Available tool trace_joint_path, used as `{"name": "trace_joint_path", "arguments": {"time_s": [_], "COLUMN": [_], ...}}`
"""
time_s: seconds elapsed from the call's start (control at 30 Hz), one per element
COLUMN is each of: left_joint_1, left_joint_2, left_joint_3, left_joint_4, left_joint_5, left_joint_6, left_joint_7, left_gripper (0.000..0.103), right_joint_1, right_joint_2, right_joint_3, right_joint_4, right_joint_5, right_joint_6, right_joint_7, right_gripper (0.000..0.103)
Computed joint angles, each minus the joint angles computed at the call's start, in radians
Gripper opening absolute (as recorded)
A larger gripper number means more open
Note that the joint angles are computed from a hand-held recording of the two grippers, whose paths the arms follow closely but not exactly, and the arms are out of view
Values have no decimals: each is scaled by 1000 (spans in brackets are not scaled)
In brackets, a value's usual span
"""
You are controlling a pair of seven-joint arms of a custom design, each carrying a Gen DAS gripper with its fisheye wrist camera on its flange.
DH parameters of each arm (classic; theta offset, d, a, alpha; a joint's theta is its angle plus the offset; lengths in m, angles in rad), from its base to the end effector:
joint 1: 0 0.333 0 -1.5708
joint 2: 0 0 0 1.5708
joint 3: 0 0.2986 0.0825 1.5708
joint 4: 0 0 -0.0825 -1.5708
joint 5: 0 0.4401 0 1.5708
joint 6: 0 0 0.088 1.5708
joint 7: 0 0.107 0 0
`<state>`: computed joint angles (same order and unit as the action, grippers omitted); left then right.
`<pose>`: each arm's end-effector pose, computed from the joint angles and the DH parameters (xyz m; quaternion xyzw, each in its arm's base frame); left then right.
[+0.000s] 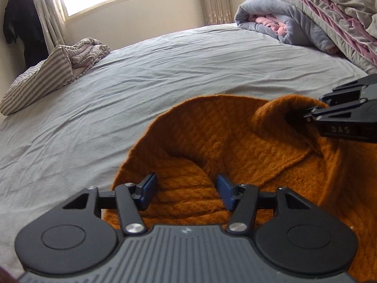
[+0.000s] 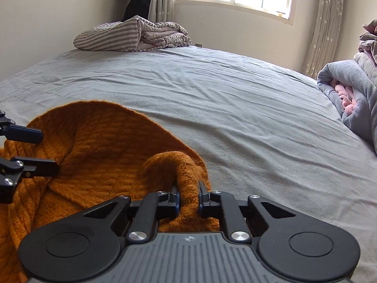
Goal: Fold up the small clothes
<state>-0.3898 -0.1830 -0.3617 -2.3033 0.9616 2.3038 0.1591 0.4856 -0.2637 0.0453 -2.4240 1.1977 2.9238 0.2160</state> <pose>0.4176 -0.3682 0.3950 -0.6604 0.6337 -0.1791 0.3609 0.4855 0.2175 0.4176 -0.8314 0.3380 -0.1749 0.4050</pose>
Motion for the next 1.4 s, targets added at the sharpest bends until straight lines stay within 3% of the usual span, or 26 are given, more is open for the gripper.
{"name": "trace_joint_path", "arguments": {"time_s": [0.1,0.13,0.17,0.2,0.23,0.3,0.4,0.53,0.6,0.73,0.83,0.97,1.07,1.17,1.27,1.4], "left_joint_1": [-1,-1,-1,-1,3,15,55,178,217,208,192,104,118,151,179,166], "left_joint_2": [0,-13,-33,-49,-73,-153,-279,-495,-564,-585,-631,-718,-678,-587,-417,-205], "left_joint_3": [9,15,23,22,15,12,-27,-109,-115,-87,-100,-93,-94,-116,-121,-106], "left_joint_4": [3,-7,-24,-35,-52,-121,-217,-358,-392,-437,-478,-559,-537,-466,-363,-226], "left_joint_5": [-26,-42,-66,-76,-65,-26,68,407,548,555,685,662,613,573,456,359], "left_joint_6": [-3,16,44,46,50,133,205,440,527,557,584,520,491,433,323,192], "left_joint_7": [27,34,51,57,43,-23,-193,-628,-834,-899,-1079,-1106,-1058,-1001,-875,-690], "left_gripper": [56,43,19,14,12,11,10,9,9,9,9,9,9,9,10,14], "right_joint_1": [-13,-30,-46,-65,-80,-101,-113,-115,-124,-149,-155,-174,-189,-168,-130,-76], "right_joint_2": [-56,-70,-77,-84,-88,-93,-99,-106,-94,-51,-79,-114,-129,-125,-72,18], "right_joint_3": [-66,-81,-88,-97,-97,-92,-91,-100,-94,-77,-83,-150,-135,-84,-36,21], "right_joint_4": [-5,-5,-3,-2,-1,-5,-15,-21,-7,25,0,-26,-37,-32,1,40], "right_joint_5": [88,96,99,95,91,85,104,157,159,96,85,173,194,220,259,292], "right_joint_6": [-146,-195,-230,-266,-283,-294,-299,-332,-331,-335,-363,-517,-518,-407,-261,-56], "right_joint_7": [-39,-26,-14,9,22,30,17,-13,4,121,111,53,38,2,-9,-56], "right_gripper": [10,9,9,8,8,7,7,7,7,7,7,7,7,7,7,8]}}
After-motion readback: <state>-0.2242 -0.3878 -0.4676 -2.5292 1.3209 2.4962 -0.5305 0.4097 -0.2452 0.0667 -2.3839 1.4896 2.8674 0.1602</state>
